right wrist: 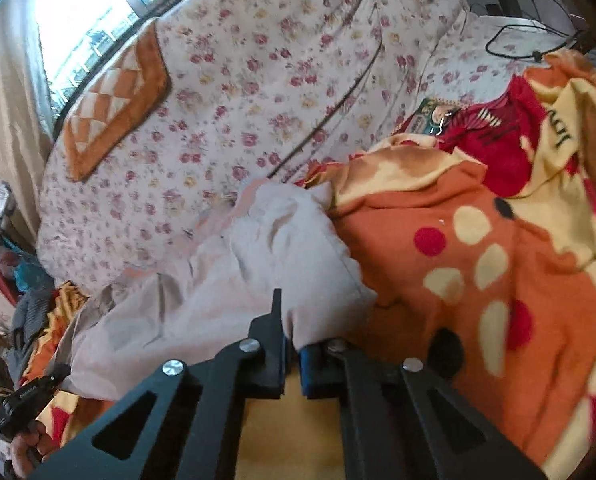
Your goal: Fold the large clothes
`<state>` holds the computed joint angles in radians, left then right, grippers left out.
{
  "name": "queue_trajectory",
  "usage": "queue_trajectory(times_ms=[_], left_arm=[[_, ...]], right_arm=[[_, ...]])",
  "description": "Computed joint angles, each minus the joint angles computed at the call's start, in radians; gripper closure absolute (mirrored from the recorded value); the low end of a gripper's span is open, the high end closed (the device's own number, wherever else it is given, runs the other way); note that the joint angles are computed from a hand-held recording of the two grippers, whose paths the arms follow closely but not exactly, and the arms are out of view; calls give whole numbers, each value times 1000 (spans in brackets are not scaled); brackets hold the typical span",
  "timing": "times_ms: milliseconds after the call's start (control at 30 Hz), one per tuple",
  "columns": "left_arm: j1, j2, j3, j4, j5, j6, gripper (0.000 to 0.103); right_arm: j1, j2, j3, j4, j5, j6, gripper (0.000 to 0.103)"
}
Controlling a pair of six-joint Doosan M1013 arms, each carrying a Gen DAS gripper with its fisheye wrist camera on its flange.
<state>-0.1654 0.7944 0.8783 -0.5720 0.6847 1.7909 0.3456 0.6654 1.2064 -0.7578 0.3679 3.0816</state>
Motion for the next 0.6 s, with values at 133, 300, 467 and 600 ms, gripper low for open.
queue_trajectory(times_ms=[133, 300, 467, 600], left_arm=[[5, -94, 135, -22, -15, 73, 103], [2, -68, 123, 78, 70, -78, 99], [26, -46, 116, -106, 108, -38, 79], [40, -47, 132, -215, 109, 8, 72]], right_arm=[[17, -85, 112, -20, -50, 38, 99], [12, -117, 178, 93, -36, 117, 88], [68, -126, 144, -310, 163, 366, 74], [93, -111, 75, -375, 257, 233, 74]])
